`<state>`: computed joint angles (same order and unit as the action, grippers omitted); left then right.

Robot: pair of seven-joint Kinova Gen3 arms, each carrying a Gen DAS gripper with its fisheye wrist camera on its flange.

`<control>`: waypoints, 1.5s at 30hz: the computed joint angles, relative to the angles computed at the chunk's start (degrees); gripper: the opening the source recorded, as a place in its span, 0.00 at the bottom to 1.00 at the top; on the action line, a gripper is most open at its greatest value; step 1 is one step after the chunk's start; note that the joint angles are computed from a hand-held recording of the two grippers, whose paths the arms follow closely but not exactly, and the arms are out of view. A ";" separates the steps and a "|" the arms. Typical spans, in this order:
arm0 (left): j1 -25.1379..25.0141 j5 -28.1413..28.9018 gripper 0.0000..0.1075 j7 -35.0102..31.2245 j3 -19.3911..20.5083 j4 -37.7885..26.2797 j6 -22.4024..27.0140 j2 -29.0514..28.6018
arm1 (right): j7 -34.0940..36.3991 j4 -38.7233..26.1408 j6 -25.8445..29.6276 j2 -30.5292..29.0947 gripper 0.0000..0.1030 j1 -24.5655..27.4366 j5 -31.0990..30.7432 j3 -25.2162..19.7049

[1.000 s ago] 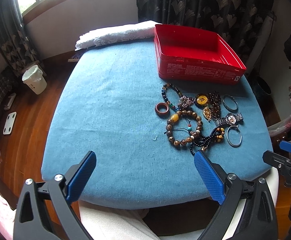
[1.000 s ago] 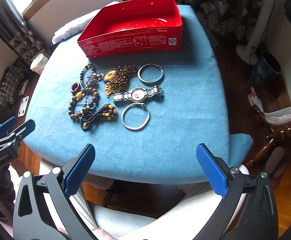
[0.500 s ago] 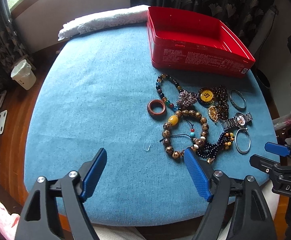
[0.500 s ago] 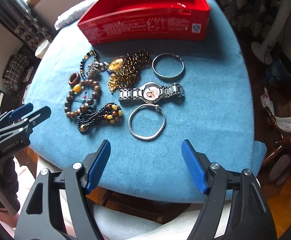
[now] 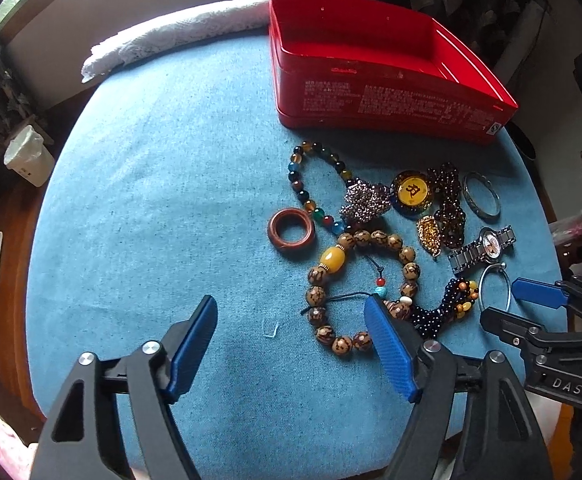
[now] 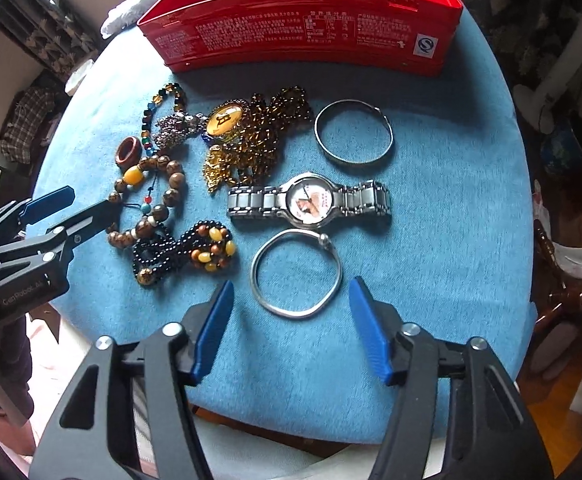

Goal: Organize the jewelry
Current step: 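Grasp the wooden bead bracelet with the left tool while the right tool grasps a silver bangle, then carry the bracelet with the left tool into the red box while the right tool drops the bangle there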

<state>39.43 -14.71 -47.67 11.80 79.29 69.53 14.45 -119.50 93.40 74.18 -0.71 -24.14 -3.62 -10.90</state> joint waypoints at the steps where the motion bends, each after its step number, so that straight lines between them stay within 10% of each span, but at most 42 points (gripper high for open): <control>1: -0.24 0.42 0.66 -0.44 0.08 -0.10 -0.11 0.27 | -0.34 -0.27 0.19 0.28 0.46 -0.31 0.79 -0.30; 15: -0.60 2.61 0.57 -2.74 -0.42 -0.77 0.28 2.15 | -1.09 -2.29 1.15 3.06 0.46 -3.37 5.56 -1.10; 25: -2.33 4.65 0.10 -4.39 -0.68 -0.13 -0.33 0.95 | -0.96 -0.10 0.68 0.55 0.46 -1.95 2.95 -0.07; 45: -1.14 3.42 0.10 -0.63 0.78 1.63 -3.24 -3.92 | -2.53 -2.14 2.10 -2.30 0.46 -1.10 4.51 -0.84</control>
